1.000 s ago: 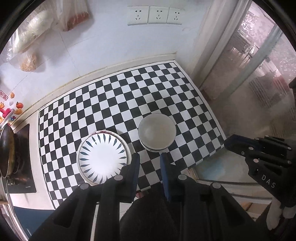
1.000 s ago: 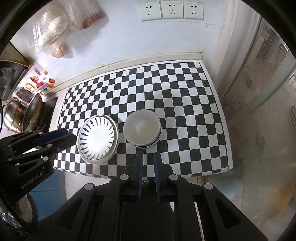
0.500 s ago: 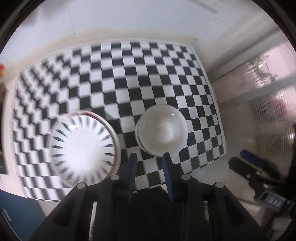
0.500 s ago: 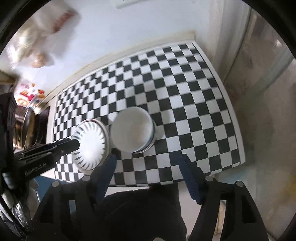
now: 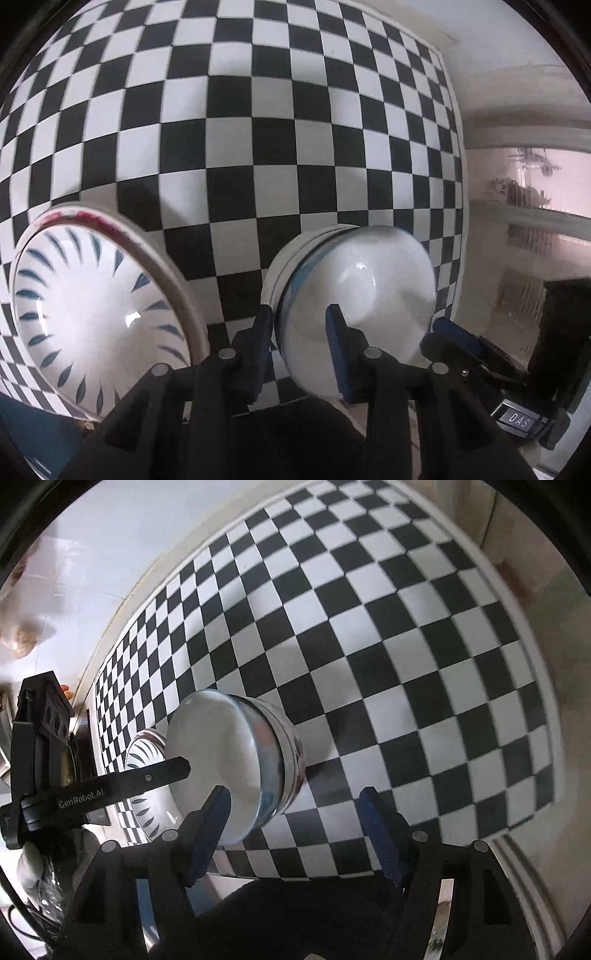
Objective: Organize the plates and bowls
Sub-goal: 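Grasp the bowl stack rim with both grippers and lift it, then carry the nested bowl stack over the blue-leaf plate stack with both grippers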
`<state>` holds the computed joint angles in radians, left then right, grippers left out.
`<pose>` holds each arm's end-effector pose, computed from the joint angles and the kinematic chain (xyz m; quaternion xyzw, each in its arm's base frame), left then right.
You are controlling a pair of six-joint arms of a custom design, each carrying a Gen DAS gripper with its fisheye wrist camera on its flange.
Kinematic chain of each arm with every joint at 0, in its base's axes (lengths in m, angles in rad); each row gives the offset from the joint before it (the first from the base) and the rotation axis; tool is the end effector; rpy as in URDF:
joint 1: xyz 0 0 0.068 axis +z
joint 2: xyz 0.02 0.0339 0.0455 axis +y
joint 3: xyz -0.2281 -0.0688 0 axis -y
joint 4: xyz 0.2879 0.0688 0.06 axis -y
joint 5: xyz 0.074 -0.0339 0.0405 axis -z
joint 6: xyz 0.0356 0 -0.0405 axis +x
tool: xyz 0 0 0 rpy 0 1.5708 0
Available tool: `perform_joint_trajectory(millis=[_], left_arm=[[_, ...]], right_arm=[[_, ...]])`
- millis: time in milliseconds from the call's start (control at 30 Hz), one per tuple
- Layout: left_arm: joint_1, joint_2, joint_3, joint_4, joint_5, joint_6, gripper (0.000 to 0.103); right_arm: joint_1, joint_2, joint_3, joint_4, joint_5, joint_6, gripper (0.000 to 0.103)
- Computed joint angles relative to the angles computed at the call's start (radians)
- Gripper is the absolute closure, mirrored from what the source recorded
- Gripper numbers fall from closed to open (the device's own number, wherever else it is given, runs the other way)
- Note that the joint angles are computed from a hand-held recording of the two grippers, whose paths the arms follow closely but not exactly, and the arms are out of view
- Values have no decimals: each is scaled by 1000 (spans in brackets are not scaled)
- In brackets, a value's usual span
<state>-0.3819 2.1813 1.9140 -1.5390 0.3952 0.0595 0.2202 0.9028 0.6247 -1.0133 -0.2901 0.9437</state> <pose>0.3840 -0.1690 0.1783 -0.1907 -0.9552 0.1739 0.1450 0.1947 0.0540 0.1673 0.3280 0.9236 0.1953 0.0364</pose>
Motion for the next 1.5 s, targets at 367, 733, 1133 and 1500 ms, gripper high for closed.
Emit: perform_joint_trajectory(millis=[367,733,1133,1500], left_arm=[[-48,168,109,-13,-14,-6,70],[-37,177,79,38,85,-5,64],[-36,126,45,64,63,22,66],[-52,140,94,58,67,32,66]], right_arm=[[-51,377,10,323,-187,-35,29],[-48,579,8,546,-261,16,44],[-68,533,-65,642,-276,53,51],[-147,436,-54,502,-235,-70,56]])
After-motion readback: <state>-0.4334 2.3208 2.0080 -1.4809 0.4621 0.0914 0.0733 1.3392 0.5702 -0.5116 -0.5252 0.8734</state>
